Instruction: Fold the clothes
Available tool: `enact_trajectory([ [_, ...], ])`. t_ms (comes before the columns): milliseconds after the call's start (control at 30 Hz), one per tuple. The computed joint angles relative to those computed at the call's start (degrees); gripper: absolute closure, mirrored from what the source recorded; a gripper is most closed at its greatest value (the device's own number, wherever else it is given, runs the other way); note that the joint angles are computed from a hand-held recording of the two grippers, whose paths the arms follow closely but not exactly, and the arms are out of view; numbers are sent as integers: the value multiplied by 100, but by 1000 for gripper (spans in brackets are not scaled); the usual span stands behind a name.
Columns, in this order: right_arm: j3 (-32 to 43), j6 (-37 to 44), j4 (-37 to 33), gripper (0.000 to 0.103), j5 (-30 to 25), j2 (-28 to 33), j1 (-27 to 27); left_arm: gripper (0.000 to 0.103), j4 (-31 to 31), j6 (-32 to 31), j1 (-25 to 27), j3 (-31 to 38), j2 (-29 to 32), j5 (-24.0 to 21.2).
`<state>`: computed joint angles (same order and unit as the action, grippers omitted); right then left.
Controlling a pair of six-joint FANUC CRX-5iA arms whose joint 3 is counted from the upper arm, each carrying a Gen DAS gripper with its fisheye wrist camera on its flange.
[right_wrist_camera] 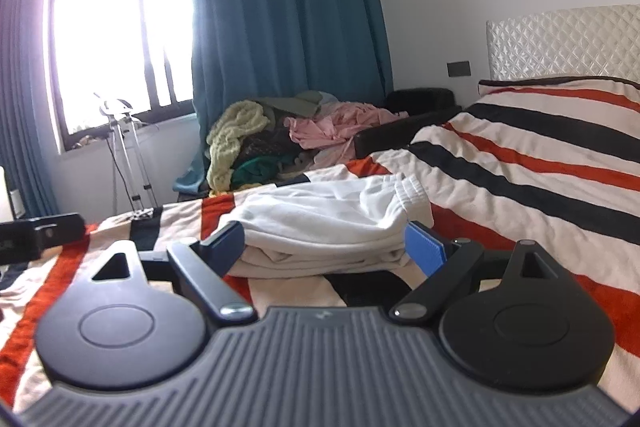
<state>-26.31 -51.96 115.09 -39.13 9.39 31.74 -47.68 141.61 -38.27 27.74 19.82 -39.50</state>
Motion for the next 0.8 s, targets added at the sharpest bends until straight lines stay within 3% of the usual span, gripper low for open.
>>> enact_trajectory([
  [267,74,161,-135,14,-105,128,85,0,173,-98,82,-196,-65,137],
  [800,162,377,-440,14,-6,195,164,0,-267,178,-137,-179,-54,-36],
])
